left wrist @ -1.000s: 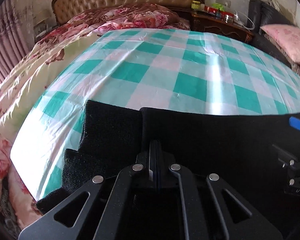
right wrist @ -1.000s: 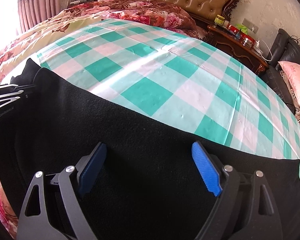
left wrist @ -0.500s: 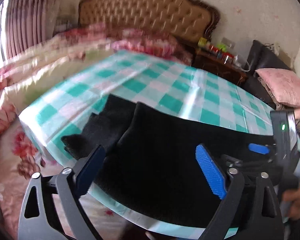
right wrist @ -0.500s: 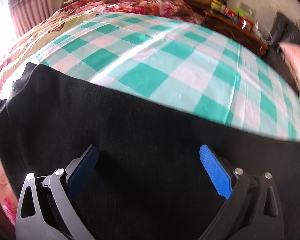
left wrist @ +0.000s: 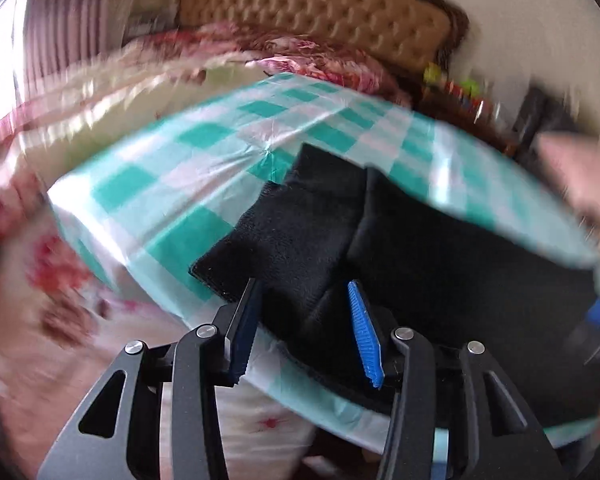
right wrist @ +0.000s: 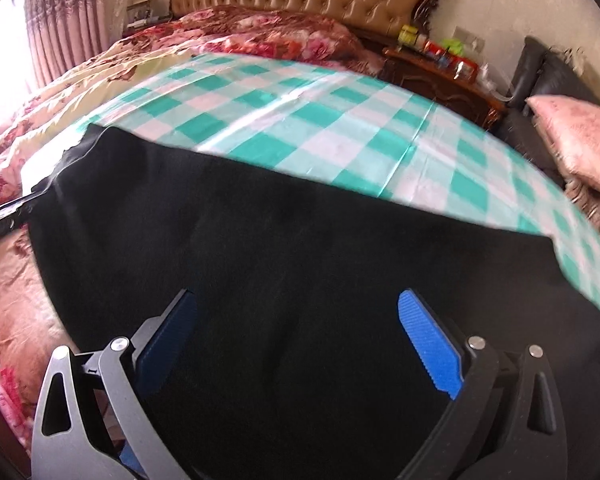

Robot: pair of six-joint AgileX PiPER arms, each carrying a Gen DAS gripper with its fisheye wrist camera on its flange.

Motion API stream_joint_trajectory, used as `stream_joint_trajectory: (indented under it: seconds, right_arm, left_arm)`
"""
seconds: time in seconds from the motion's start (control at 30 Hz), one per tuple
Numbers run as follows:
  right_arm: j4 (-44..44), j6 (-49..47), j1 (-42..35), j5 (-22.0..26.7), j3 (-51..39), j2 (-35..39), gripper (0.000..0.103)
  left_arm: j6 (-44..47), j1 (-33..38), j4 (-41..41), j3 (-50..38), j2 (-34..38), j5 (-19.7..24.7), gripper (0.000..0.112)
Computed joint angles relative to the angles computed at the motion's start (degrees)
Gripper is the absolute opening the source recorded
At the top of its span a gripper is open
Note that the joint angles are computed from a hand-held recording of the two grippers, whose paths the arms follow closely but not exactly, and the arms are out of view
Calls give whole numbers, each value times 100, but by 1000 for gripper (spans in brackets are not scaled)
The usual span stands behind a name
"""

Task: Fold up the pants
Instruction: 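Grasp the waistband edge with the left tool while the right tool grasps beside it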

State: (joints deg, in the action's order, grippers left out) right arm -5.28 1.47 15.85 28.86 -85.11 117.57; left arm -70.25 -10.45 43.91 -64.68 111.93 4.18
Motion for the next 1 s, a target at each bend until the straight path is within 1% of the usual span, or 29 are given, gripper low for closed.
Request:
stream_joint_trajectory:
  seconds: [0.03,0.07,0.1,0.17,0.2,0.27,0.33,0.4,0.43,0.47,0.53,0.77,0.8,0.83,0.87,0.9,0.93,0.97,1.0]
  right_arm:
    - [-64,54,8,71,-40,67,95]
    - [-109,111,-9,204,-136,179,87]
    - [-98,167,-21,303,-210,275,80]
    - [141,25,-97,231,-183,308,79]
    - [36,107,-60,211,-169,317,79]
    - [-152,248,-8,177,-137,317,79]
    - [-121,229,-23,165,-148,335,80]
    - [-128,217,-19,170,-142,330,80]
    - [-117,194,-23,165,-136,328,80]
    - [-104,176,-28,154,-125,324,80]
    - [-91,154,-34,156,-130,327,80]
    - [-21,51,-57,169,-152,330,80]
    - [5,25,-49,186,-175,328,77]
    - [120,-82,-44,203,-220,312,73]
    - [339,-267,-29,287,-351,323,63]
    - [538,-442,-7,409,-512,350,61]
    - [779,-658,39,593,-771,421,60]
    - [1071,-907,120,884,-1213,581,55]
    - [1216,-1020,192,1138,-1620,741,50]
  left_arm:
    - [-573,259,282,274,-160,-573,47]
    - [-1146,516,751,516,-282,-1111,47]
    - [-1719,769,1192,674,-394,-1451,47]
    - [-2721,1272,1932,888,-468,-2173,47]
    - [-2945,1529,2023,989,-440,-2639,46]
    - [-3083,1916,1949,1207,-351,-3457,46]
    - [-3385,2043,2055,1224,-182,-3863,46]
    - [-3580,2039,2098,1141,8,-4051,46]
    - [-3680,2014,2141,1058,94,-4068,46]
    - [-3971,1929,2331,919,171,-3883,46]
    - [-4400,1864,2567,718,334,-3766,46]
    - [-4659,1942,2586,294,731,-3948,46]
    - [-4726,1947,2605,230,787,-3952,42]
    - [-4793,1953,2628,190,823,-3939,37]
    - [-4803,1959,2644,208,814,-3913,25]
    - [-4777,1947,2630,186,845,-3868,16]
    - [-4636,1962,2488,219,876,-3933,15]
    - [-4505,2008,2371,277,882,-4033,11]
    - [-4263,2025,2151,364,861,-4125,10]
